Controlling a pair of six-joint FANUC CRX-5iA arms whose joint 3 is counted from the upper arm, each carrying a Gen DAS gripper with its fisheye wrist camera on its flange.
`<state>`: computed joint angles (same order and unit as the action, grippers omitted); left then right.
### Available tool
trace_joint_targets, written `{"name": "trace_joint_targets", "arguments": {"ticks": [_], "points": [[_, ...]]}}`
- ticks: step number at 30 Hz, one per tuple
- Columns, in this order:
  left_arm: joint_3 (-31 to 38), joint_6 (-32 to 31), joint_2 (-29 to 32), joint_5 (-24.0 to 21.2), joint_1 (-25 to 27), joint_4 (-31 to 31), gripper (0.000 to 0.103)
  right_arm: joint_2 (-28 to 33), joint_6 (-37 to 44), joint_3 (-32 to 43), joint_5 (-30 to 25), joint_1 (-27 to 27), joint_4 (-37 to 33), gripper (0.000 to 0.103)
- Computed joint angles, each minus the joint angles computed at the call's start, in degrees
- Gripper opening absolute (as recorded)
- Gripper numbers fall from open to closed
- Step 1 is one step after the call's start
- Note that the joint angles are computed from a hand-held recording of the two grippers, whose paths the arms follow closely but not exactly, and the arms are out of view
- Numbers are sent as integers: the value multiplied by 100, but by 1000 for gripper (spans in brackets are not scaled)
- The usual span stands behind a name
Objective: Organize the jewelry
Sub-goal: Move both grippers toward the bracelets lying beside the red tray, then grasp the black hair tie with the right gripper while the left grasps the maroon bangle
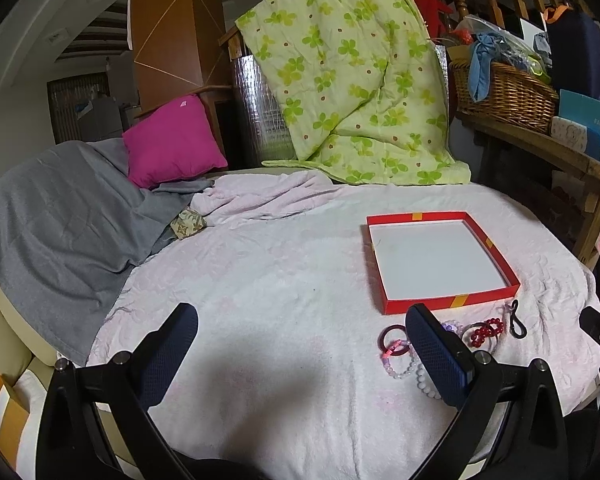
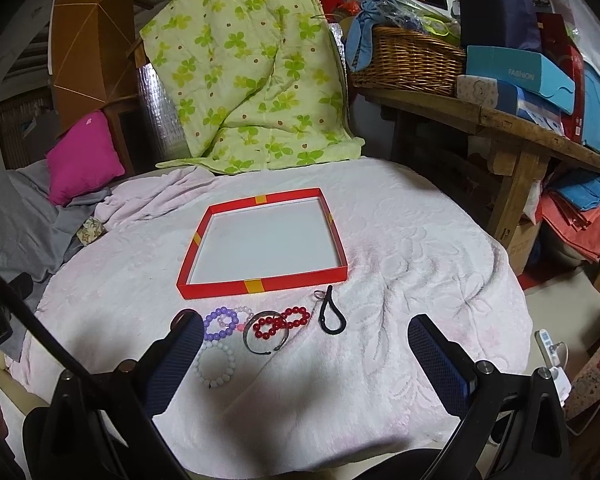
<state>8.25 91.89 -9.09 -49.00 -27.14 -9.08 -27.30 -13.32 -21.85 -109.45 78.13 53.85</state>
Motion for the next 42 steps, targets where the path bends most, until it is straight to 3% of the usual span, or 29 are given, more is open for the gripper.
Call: {"name": "trace_joint_targets", "arguments": {"ticks": [22,35,39,42], "points": [[284,87,559,-208,-92,-145,103,-305,-61,-379,1081,-946,-472,103],[266,-10,734,-129,46,-12,103,-164,184,-352,1537,-1386,-554,103],[119,-354,839,41,172,345,103,-278,233,-491,1855,-1552,-635,103],[-231,-1130,946,365,384,1151,103,-454,308,-727,2014,-1666,-727,102]]}}
